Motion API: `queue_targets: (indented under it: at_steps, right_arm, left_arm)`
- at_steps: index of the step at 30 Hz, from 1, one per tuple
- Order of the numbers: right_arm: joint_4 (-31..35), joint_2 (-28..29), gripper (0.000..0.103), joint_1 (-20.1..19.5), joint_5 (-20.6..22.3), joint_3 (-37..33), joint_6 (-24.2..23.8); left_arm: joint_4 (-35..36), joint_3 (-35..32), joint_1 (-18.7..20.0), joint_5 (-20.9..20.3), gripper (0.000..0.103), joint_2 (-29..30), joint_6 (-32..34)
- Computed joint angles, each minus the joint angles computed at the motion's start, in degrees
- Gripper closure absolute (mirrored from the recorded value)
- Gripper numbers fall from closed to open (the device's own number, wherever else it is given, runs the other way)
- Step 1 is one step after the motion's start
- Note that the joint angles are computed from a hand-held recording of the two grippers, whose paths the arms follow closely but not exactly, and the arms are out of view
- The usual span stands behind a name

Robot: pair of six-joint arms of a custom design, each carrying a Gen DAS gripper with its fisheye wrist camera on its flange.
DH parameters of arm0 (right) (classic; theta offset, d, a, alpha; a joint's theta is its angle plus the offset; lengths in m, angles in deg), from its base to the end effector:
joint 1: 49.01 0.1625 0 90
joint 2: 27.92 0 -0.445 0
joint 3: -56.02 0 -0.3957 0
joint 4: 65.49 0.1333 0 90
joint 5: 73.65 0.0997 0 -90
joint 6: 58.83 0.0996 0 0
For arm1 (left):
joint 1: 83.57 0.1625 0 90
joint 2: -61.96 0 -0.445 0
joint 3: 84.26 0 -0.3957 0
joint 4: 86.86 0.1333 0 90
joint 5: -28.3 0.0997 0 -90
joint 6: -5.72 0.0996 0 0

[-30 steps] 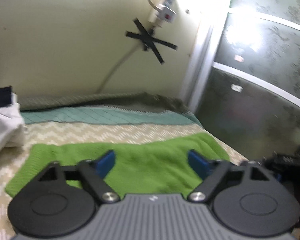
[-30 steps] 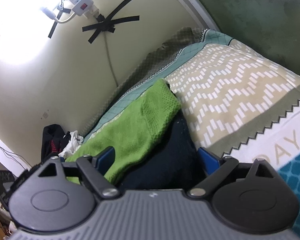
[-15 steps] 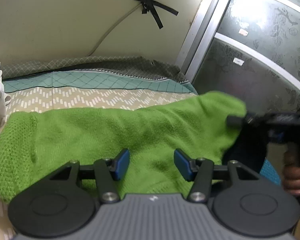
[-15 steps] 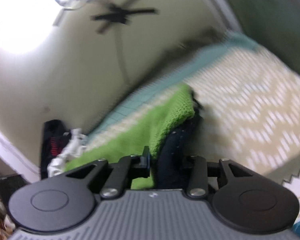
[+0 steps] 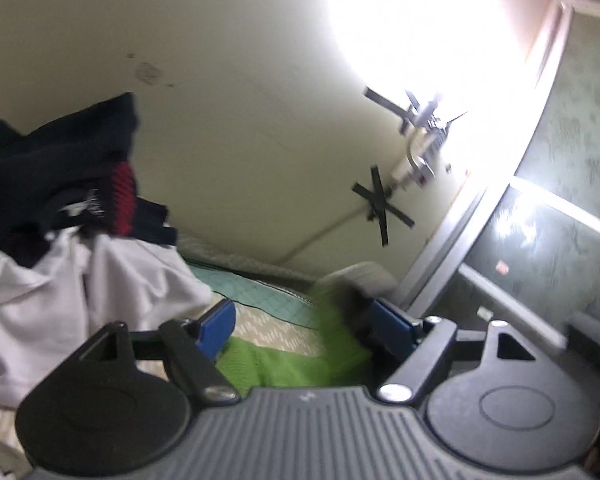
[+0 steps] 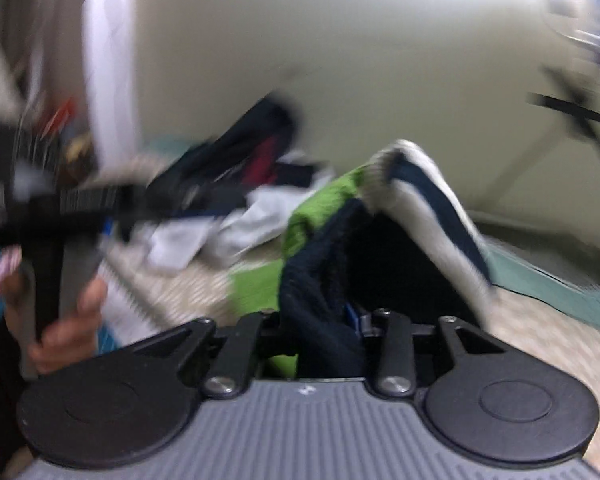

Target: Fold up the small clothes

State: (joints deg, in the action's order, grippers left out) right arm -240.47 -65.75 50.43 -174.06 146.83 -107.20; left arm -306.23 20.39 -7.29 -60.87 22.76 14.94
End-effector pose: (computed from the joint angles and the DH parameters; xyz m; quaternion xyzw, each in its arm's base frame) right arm 0.2328 -0.6974 0.0892 0.4408 -0.8501 0.2298 0.1737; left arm -0.0215 -0.6562 0.1296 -0.1650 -0.8322 0.5291 0.0146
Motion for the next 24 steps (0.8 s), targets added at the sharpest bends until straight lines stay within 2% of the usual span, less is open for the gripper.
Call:
queue_targets:
  at_steps: [2,3,4,5,6,7,9,10,14,15,18,21,22,24]
  right_arm:
    - [3.4,4.1,0.076,1.0,-2.5,-2.9,-1.2]
    - [5.5,6.4,0.07,1.2,-4.3,-4.7,-1.6]
    - [5.2,7.5,0.051,1.1,-4.2,-4.7,-2.9]
    - [2.5,7.7,0.042,0.6,-1.6,-3.3,-6.6]
    - [2.0,7.2,0.042,0.6,-0.6,-2.3,-8.4]
    - [2.6,6.2,0.043,0.5,0.4,-1.4,-8.3]
    - [8.3,1.9,0.045,-0.8,6.6,0.7,-6.4]
    - [9.1,-0.2,0.045,-1.5,9.2,2.1,-5.9]
    - [3.2,-6.2,0.046,-3.9,16.1,6.7,-4.0]
    - [1.0,-6.5,0.047,-4.2,16.3,6.7,-3.0]
    - [-3.1,-4.1,0.053,-4.5,13.0,3.1,-0.2]
    - [0.0,-1.7,0.057,-5.6,13.1,-1.5,2.6]
    - [1.0,-0.3,0.058,-5.9,12.1,-3.2,2.9]
    - [-0.2,3.7,0.059,-5.8,8.2,-7.2,1.4]
  left_arm:
    - [0.0,-0.3,0.6,-0.3,0.021,-0.1,-1.0]
    - [0.5,-0.5,0.8,-0.1,0.021,-0.1,-1.5]
    - [1.1,-0.5,0.7,0.5,0.021,-0.3,-2.1]
    - [2.0,-0.6,0.7,1.0,0.021,-0.3,-2.6]
    - [2.5,-0.3,0.5,1.4,0.021,-0.6,-2.9]
    - [3.2,-0.3,0.3,1.9,0.021,-0.7,-2.9]
    - [4.1,-0.4,-0.3,3.5,0.021,-0.5,-1.9]
    - [4.5,-0.8,-0.6,4.3,0.019,-0.1,-1.3]
    - [5.8,-1.8,-2.0,7.8,0.018,1.3,1.6]
    - [6.1,-2.1,-2.4,8.9,0.018,1.7,2.2]
    - [7.1,-3.3,-3.3,12.3,0.02,3.1,4.0]
    - [8.2,-5.0,-3.7,14.6,0.019,4.4,5.0]
    - [9.2,-5.5,-3.7,15.5,0.02,4.6,5.3]
    - [13.1,-7.6,-4.1,20.2,0.019,5.7,6.1]
